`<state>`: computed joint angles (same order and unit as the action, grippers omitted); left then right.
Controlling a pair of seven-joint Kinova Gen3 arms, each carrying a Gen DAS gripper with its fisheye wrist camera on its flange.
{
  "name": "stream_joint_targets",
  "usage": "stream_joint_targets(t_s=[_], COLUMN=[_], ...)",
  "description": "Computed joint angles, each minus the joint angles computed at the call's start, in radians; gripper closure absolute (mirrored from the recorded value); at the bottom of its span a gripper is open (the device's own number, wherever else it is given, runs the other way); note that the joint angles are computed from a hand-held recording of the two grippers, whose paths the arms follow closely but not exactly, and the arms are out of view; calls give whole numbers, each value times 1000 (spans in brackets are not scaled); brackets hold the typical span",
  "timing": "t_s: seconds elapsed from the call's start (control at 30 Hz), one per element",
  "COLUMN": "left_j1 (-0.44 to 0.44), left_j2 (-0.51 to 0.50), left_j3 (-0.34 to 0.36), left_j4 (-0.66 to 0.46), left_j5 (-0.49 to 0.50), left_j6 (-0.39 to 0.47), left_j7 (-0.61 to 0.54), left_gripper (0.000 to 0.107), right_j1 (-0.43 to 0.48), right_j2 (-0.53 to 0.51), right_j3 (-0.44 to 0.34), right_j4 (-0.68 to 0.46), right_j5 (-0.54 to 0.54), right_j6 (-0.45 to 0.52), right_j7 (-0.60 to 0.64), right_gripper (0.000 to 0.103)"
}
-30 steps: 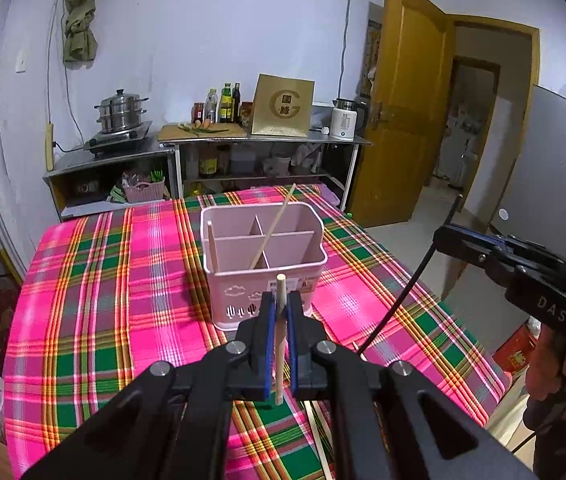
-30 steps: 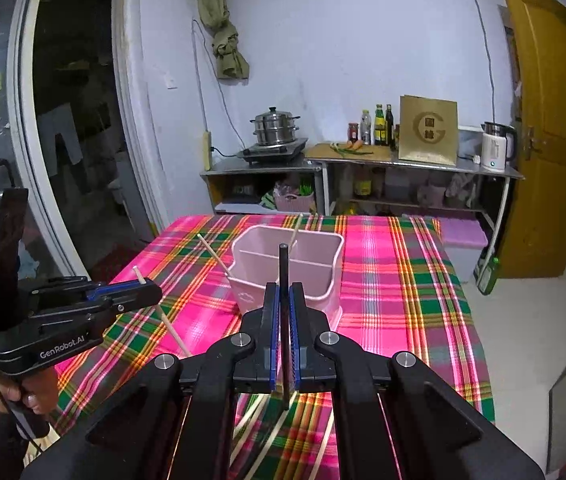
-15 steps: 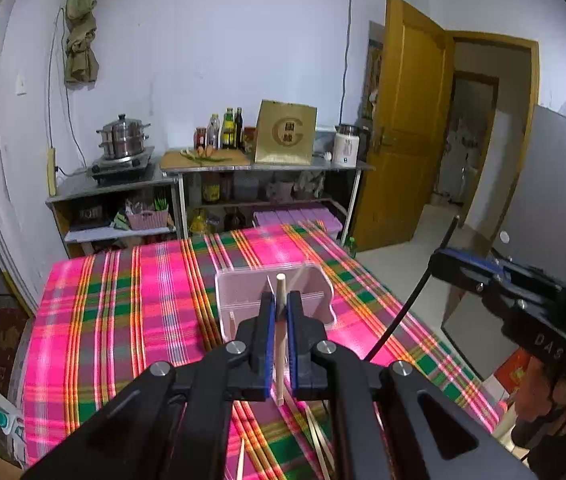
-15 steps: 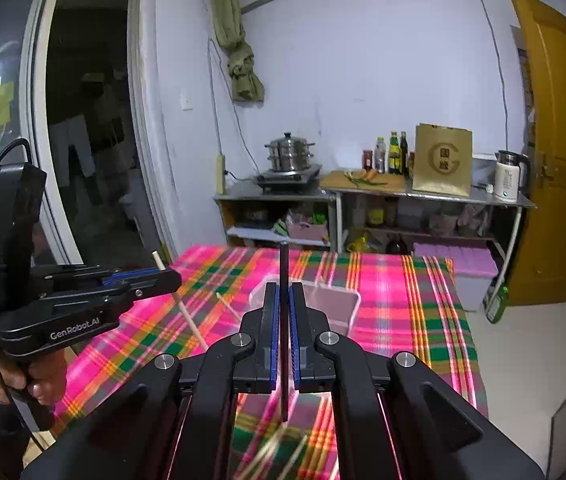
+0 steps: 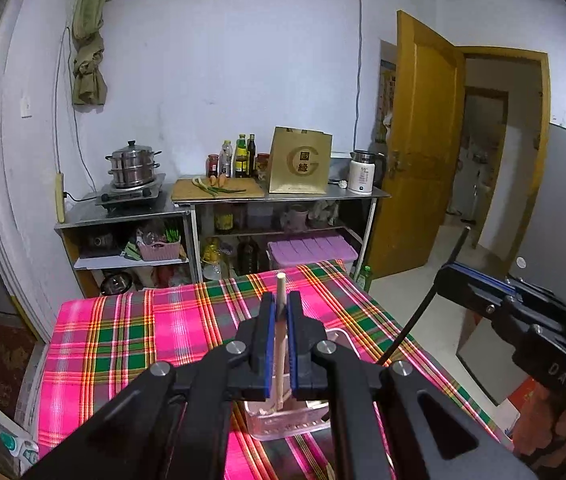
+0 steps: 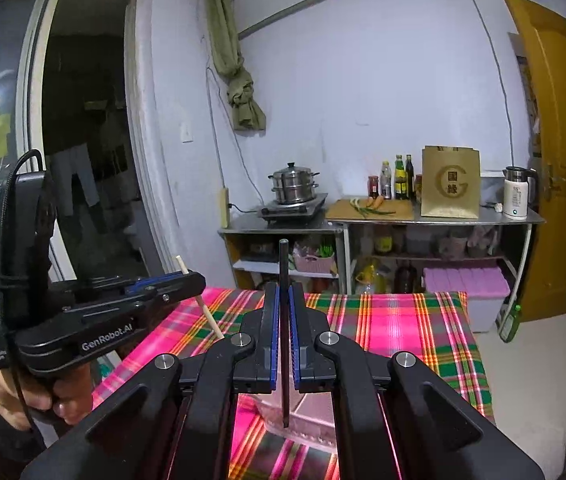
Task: Organize utensils
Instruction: 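Raise both held chopsticks upright and move both tools over the basket, then open both tools to release the chopsticks into the basket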
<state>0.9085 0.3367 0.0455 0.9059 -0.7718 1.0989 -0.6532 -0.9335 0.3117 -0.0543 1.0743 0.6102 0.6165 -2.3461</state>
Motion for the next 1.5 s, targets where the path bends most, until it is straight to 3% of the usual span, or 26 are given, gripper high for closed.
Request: stream_joint_targets(t_s=[0.53, 0.97, 1.23, 1.5], left_j1=[-96, -126, -135, -113], left_j2=[16, 13, 0, -37], left_j3=[-7, 11, 13, 18], left_j4=[101, 159, 199, 245], left_j5=[89, 143, 174, 118], left_j6=[-100, -129, -147, -152], left_j7=[7, 2, 13, 85], left_gripper=[101, 101, 101, 88], right_j1=[34, 52, 74, 55], right_j2=[100, 102, 102, 59], right_j3=[29, 32, 6, 20], right_j4=[-55, 39, 46, 107], right_j5=[-113, -176, -232, -199], right_j6=[-37, -62, -40, -59], right_j7=[73, 64, 123, 85], right_gripper=[98, 98, 98, 90])
